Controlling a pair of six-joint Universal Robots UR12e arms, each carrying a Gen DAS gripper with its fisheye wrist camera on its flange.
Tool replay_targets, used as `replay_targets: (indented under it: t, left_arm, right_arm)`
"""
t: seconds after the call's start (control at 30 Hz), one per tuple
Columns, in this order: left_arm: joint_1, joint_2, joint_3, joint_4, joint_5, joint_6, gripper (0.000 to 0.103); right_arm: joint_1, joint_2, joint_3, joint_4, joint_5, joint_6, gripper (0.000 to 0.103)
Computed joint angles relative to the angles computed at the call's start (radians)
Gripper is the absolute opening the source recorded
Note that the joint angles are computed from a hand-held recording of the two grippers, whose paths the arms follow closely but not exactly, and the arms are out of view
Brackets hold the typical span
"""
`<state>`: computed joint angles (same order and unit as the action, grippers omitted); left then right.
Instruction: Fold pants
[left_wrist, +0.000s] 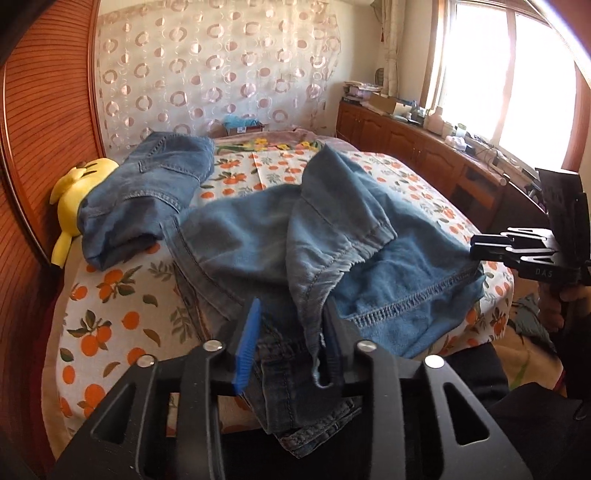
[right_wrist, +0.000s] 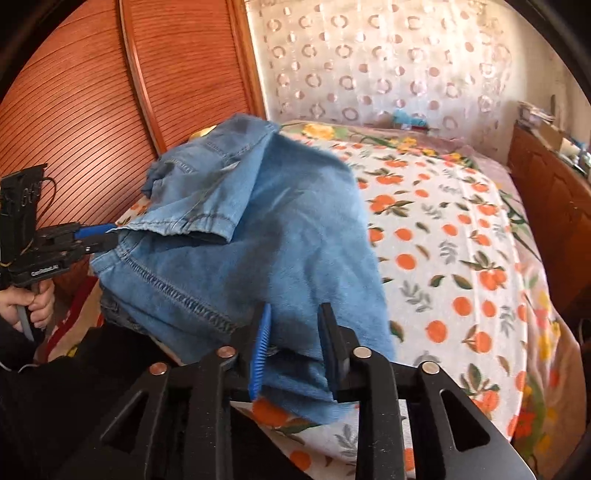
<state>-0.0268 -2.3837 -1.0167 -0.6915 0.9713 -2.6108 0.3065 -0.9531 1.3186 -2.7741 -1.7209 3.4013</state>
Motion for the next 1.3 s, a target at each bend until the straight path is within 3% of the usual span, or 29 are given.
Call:
replay_targets:
  t: [0.07,0.3,0.53,0.63,0.83,0.9,0.97,1.03,1.3]
  left_arm:
    - [0.000,0.002,-0.003,0.021,-0.013,-0.005,0.049]
    - [-0.017,0.004,0.014,0.015,-0.054,0.042,0.057]
    - [-0.063,-0.034,0.095,-0.079,-0.064,0.136,0.059]
    - [-0.086,-0.054,0.127,-0.096,-0.025,0.154,0.059]
    - [-0.125,-0.116,0.223,-0.156,0.122,0.146,0.058]
    - [-0.132,-0.133,0.245,-0.161,0.159,0.142,0.051]
    - [-0.132,-0.142,0.254,-0.166,0.173,0.146,0.030]
    - [-0.126,-0.142,0.253,-0.153,0.168,0.136,0.019]
    - [-0.066,-0.138,0.284,-0.063,0.094,0.003,0.018]
  right_arm:
    - [0.011,-0.008,0.011,-0.012,-0.034,0.013,0.038]
    - [0.038,-0.012,0.036,-0.041,-0.105,0.049,0.048]
    - [0.039,-0.007,0.049,-0.053,-0.130,0.083,0.052]
    - [0.036,-0.006,0.055,-0.062,-0.128,0.096,0.053]
    - [0.031,-0.002,0.065,-0.086,-0.117,0.113,0.056]
    - [0.029,-0.001,0.068,-0.090,-0.112,0.122,0.057]
    - [0.028,0.000,0.069,-0.092,-0.108,0.129,0.058]
    - [0.026,0.000,0.072,-0.097,-0.103,0.133,0.058]
    - [0.026,0.006,0.066,-0.097,-0.102,0.149,0.060]
